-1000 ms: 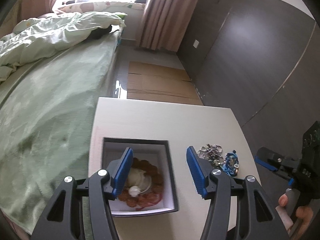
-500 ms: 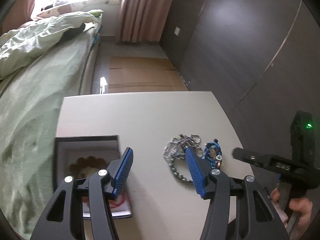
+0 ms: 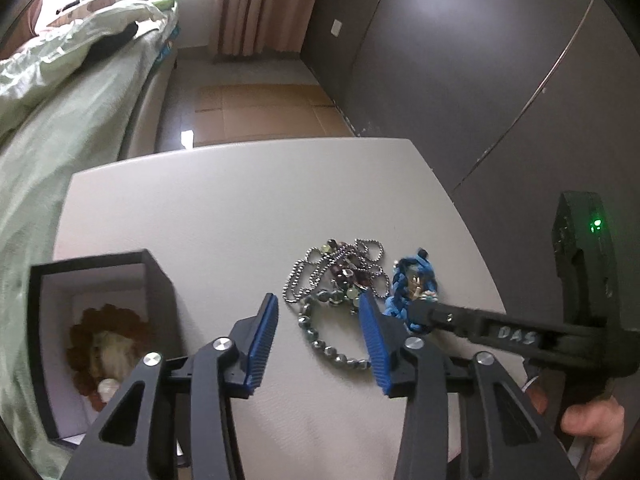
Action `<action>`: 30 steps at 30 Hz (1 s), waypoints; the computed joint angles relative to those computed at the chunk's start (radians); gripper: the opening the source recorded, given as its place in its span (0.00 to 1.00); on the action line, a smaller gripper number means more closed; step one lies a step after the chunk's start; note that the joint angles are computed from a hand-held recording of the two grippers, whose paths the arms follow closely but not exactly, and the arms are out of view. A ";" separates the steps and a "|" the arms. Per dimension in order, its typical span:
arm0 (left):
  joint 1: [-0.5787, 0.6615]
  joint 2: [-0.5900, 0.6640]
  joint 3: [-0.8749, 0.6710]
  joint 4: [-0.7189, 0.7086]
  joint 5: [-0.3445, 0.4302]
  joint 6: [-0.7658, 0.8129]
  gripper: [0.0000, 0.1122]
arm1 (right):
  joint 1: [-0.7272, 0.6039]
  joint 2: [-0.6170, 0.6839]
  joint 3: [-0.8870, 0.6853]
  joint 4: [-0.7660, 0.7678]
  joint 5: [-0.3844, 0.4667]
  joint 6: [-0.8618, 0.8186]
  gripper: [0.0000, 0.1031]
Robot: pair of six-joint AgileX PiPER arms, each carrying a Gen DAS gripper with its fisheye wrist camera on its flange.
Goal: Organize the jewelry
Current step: 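Grasp the blue cord bracelet with the right gripper while the left gripper approaches the chains, then lift blue cord bracelet with right gripper while left gripper lifts dark bead strand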
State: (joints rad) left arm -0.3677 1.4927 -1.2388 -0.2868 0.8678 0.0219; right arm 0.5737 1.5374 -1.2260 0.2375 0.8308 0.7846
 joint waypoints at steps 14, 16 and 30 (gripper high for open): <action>-0.030 0.104 -0.042 -0.107 0.022 -0.002 0.33 | -0.019 -0.156 0.068 -0.100 -0.088 0.096 0.09; -0.032 0.122 -0.047 -0.110 0.021 -0.017 0.33 | -0.027 -0.163 0.077 -0.095 -0.089 0.099 0.09; -0.017 0.117 -0.073 -0.148 0.054 -0.027 0.05 | -0.011 -0.167 0.077 -0.117 -0.099 0.136 0.09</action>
State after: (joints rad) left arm -0.3852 1.6102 -1.3116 -0.4352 0.9219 -0.0046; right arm 0.5632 1.3708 -1.1487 0.1202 0.7313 0.9206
